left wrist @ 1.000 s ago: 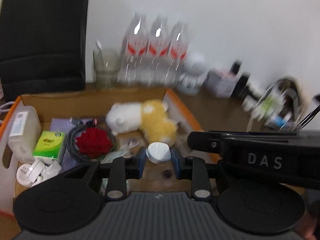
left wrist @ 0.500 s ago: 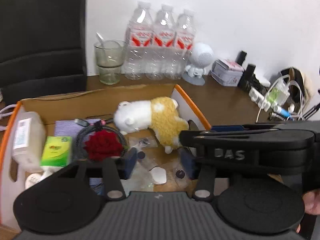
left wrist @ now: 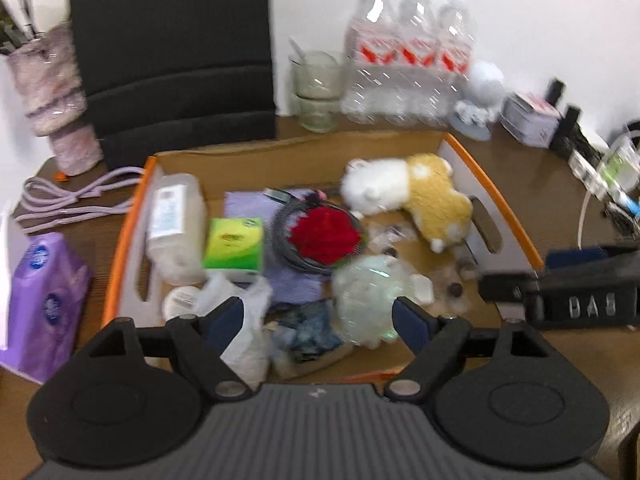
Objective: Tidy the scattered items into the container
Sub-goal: 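Drop the white cap in the box with left tool while right drops clear packet, then move both tools back toward the yellow soap bar and dark packet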
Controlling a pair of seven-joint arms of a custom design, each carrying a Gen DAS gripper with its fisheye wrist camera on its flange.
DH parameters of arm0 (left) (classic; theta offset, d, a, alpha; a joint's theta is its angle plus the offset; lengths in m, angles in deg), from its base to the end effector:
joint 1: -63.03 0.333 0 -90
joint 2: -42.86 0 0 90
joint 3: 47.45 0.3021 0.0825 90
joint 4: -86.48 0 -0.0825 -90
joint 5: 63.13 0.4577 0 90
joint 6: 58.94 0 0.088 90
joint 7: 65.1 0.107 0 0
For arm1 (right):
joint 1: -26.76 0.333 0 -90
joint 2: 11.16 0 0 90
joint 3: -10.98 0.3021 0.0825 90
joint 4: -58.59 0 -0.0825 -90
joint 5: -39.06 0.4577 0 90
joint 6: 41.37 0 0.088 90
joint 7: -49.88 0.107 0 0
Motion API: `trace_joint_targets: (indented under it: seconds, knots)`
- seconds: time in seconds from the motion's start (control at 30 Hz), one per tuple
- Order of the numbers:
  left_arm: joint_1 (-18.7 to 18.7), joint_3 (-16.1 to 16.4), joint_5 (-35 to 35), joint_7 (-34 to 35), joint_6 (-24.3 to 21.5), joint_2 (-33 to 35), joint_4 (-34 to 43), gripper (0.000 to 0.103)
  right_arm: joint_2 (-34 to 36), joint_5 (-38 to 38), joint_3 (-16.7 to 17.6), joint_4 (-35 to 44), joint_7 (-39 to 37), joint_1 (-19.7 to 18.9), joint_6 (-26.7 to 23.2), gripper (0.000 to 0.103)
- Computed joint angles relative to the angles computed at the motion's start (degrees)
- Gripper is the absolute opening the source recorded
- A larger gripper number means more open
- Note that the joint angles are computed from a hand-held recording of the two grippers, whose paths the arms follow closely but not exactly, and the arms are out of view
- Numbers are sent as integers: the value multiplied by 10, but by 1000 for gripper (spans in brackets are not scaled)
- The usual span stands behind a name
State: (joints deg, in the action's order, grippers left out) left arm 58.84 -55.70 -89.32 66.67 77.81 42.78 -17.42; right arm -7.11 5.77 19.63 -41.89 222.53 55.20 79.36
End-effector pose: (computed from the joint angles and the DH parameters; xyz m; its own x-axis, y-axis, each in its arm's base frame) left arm 0.6617 -0.1502 0.5649 -0.6479 -0.7617 0.0057 -0.5897 0.4968 -0.6367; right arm 0.5622 0.3898 0.5231 -0.4979 -0.8570 -0.1330 -0.6861 0.4830 -0.5440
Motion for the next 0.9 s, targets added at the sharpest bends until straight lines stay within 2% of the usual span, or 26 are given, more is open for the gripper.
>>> trace_joint_targets:
  seconds: [0.13, 0.23, 0.3, 0.33, 0.37, 0.43, 0.63, 0.7, 0.8, 0.9]
  knots:
    - [4, 5, -40, 4, 69, -16, -28, 83, 4, -16, 2, 3, 12, 6, 4, 79]
    - [-1, 11, -114, 66, 143, -53, -77, 85, -2, -61, 5, -1, 51, 15, 15, 79]
    - [-14, 23, -182, 135, 182, -83, -110, 89, -12, -118, 11, -14, 87, 25, 26, 79]
    - [-26, 35, -242, 192, 202, -102, -130, 95, -18, -152, 15, -21, 109, 31, 28, 80]
    - [-38, 46, -287, 236, 212, -115, -144, 99, -21, -181, 20, -24, 129, 37, 23, 80]
    - [-59, 67, -374, 326, 229, -146, -174, 99, -21, -237, 32, -26, 168, 52, -3, 84]
    - [-75, 124, -521, 501, 216, -249, -293, 103, 10, -355, 56, -23, 191, 106, -100, 84]
    - [-62, 138, -534, 519, 203, -298, -350, 103, 24, -383, 60, -27, 206, 128, -113, 82]
    - [-38, 167, -524, 516, 140, -362, -420, 103, 44, -411, 63, -37, 266, 161, -112, 82]
    - [-24, 169, -507, 519, 135, -396, -463, 103, 55, -407, 62, -42, 310, 183, -96, 80]
